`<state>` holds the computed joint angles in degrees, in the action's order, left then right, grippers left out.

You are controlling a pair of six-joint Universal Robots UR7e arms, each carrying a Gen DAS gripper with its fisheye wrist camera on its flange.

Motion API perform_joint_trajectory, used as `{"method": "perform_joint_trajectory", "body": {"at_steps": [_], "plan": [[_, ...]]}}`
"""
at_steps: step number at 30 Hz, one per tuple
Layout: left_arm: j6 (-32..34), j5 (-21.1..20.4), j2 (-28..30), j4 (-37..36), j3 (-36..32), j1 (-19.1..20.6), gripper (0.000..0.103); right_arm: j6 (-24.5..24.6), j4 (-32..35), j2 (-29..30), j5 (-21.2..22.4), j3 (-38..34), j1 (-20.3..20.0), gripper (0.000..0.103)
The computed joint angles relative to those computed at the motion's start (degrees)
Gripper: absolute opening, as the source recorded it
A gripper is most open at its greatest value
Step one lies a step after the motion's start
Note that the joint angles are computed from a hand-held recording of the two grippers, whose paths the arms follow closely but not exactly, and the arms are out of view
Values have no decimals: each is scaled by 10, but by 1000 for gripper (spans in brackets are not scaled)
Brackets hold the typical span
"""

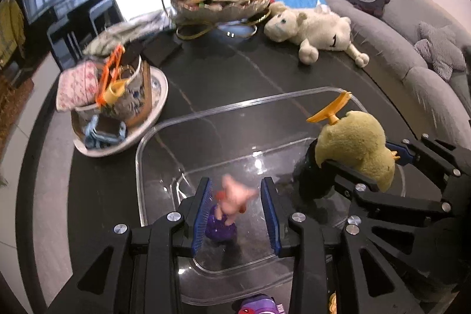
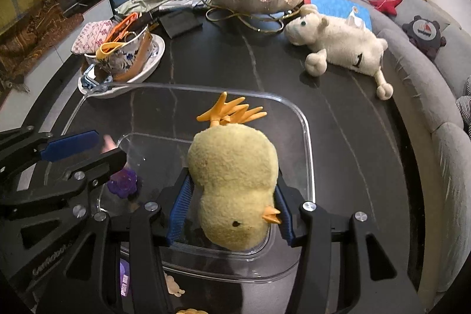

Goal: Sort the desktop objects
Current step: 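Open both tools to drop the chick and bunny into the clear box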

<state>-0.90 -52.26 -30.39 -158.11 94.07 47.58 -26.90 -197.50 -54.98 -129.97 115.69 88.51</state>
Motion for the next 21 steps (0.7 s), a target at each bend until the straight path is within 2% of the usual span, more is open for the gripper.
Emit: {"method": "perform_joint_trajectory", "body": {"at_steps": [5,8,11,21], "plan": [[-28,-2,-5,48,-10,5,46,13,30,-1,-9,-6,-1,50],[-26,2,-19,26,9,0,54,20,27,-14,8,6,-2,51],[-12,16,-29,-8,29,-9,56,6,-1,-17,3,17,6,57],[-12,36,-71,-46,98,-40,56,19,-34,-61,28,75,27,58]]}}
